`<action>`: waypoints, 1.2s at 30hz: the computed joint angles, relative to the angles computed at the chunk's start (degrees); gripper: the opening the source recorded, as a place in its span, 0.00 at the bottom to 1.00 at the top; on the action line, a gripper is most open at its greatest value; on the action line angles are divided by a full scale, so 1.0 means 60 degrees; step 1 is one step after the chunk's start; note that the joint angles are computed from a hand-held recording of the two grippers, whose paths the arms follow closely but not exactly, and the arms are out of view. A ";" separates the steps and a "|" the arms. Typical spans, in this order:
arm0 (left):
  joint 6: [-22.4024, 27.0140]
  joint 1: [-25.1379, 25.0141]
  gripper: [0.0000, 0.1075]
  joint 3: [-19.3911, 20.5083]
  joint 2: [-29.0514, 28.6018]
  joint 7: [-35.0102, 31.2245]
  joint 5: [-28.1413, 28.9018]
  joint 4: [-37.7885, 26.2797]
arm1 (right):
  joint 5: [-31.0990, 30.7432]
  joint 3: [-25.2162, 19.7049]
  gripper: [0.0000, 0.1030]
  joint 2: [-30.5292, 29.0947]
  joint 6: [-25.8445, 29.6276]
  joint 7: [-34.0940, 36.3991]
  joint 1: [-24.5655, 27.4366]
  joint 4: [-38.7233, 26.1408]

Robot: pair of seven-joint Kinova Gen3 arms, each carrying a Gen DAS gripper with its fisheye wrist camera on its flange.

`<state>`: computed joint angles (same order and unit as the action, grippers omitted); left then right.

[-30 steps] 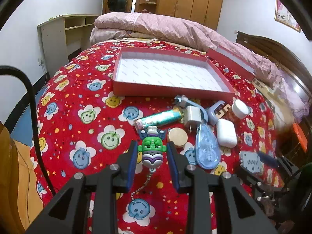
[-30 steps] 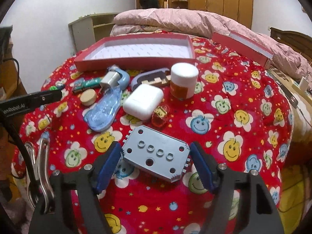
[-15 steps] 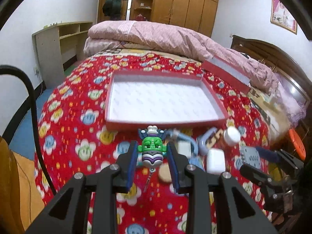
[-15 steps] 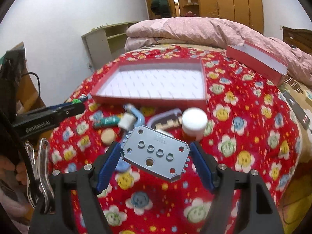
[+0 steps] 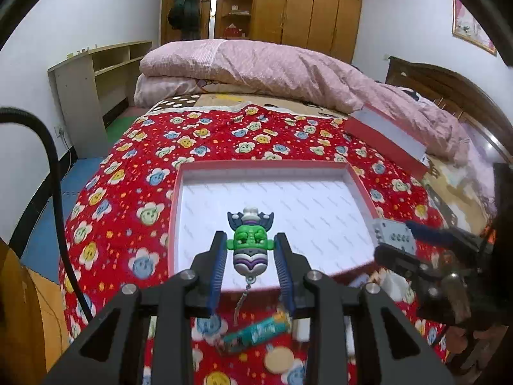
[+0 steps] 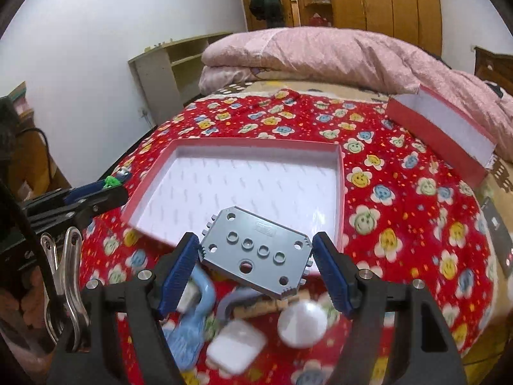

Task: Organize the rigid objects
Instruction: 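Lower keychain into white box with left gripper while right gripper lowers grey plate, releasing both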

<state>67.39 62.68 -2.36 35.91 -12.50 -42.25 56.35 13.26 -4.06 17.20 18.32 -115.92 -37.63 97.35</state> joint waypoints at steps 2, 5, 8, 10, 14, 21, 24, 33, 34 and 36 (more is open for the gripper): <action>0.0100 -0.0217 0.29 0.0036 0.0207 -0.0307 0.0113 -0.0372 | -0.0423 -0.0386 0.72 0.0353 0.0325 0.0439 0.0461 -0.0540; 0.0211 -0.0562 0.29 0.0048 0.0545 -0.0801 0.0453 -0.0896 | -0.0685 -0.0447 0.72 0.0809 0.0740 0.0816 0.0601 -0.1210; 0.0179 -0.0913 0.29 0.0027 0.0835 -0.1221 0.0903 -0.1241 | -0.0897 -0.0476 0.72 0.1200 0.1062 0.1177 0.0709 -0.1788; 0.0120 -0.1097 0.29 -0.0021 0.1010 -0.1418 0.1178 -0.1416 | -0.1015 -0.0476 0.72 0.1470 0.1276 0.1388 0.0747 -0.2180; 0.0073 -0.1416 0.29 -0.0116 0.1392 -0.1819 0.1636 -0.1803 | -0.1213 -0.0424 0.72 0.1951 0.1607 0.1708 0.0800 -0.2841; 0.0074 -0.1869 0.29 -0.0264 0.1968 -0.2315 0.2311 -0.2374 | -0.1444 -0.0239 0.72 0.2846 0.2237 0.1957 0.0832 -0.4001; 0.0007 -0.1953 0.29 -0.0354 0.2110 -0.2343 0.2452 -0.2426 | -0.1636 -0.0326 0.72 0.3137 0.2427 0.2138 0.0985 -0.4359; 0.0294 -0.1829 0.54 -0.0556 0.2535 -0.2703 0.2368 -0.3065 | -0.1820 -0.0192 0.73 0.3429 0.2848 0.2314 0.0900 -0.4892; 0.0387 -0.1825 0.55 -0.0566 0.2585 -0.2752 0.2387 -0.3176 | -0.1798 -0.0166 0.73 0.3446 0.2897 0.2293 0.0873 -0.4938; 0.0608 -0.1818 0.57 -0.0581 0.2676 -0.2831 0.2441 -0.3392 | -0.1726 -0.0112 0.73 0.3462 0.2982 0.2260 0.0812 -0.4994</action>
